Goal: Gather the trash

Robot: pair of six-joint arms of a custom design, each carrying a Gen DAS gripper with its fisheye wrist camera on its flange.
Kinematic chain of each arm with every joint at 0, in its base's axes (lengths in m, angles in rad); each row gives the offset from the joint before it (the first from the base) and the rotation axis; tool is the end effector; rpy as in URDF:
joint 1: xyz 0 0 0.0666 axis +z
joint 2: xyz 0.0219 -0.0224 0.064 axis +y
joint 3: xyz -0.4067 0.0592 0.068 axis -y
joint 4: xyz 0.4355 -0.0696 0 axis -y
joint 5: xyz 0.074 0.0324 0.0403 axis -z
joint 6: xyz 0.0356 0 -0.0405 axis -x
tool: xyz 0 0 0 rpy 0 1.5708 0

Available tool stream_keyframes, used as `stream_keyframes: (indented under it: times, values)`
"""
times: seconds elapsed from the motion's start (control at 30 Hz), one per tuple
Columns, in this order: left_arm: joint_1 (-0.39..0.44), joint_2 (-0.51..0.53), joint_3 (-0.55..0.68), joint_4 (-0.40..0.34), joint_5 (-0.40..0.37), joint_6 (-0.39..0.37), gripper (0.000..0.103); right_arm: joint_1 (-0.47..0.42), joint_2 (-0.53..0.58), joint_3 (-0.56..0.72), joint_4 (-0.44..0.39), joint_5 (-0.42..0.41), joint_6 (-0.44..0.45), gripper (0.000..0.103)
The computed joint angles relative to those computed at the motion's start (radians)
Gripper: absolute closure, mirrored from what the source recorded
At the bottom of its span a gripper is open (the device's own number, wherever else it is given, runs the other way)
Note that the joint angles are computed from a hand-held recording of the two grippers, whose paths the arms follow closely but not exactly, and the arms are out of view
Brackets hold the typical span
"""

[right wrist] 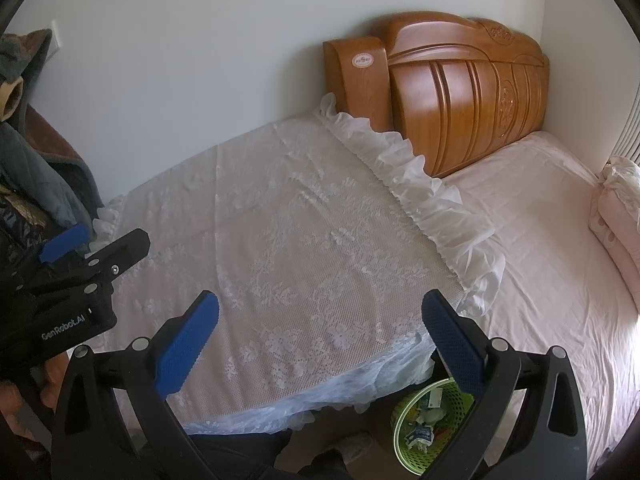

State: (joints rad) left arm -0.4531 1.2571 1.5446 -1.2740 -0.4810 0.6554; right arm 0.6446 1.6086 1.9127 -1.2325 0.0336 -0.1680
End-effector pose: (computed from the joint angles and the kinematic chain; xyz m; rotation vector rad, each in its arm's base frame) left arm 0.3997 -0.1767 0.5738 -0.4185 2.3699 0.1206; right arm 0.4696 0.3510 0.5770 -0.5819 2.4551 0.2928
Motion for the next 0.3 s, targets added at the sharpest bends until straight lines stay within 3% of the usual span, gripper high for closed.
stream_keyframes:
  times: [0.3]
  values:
    - [0.009,0.002,-0.001,-0.005,0.025,0.006,0.008,-0.001,0.000,-0.003,-0.003,-0.003,0.008,0.002]
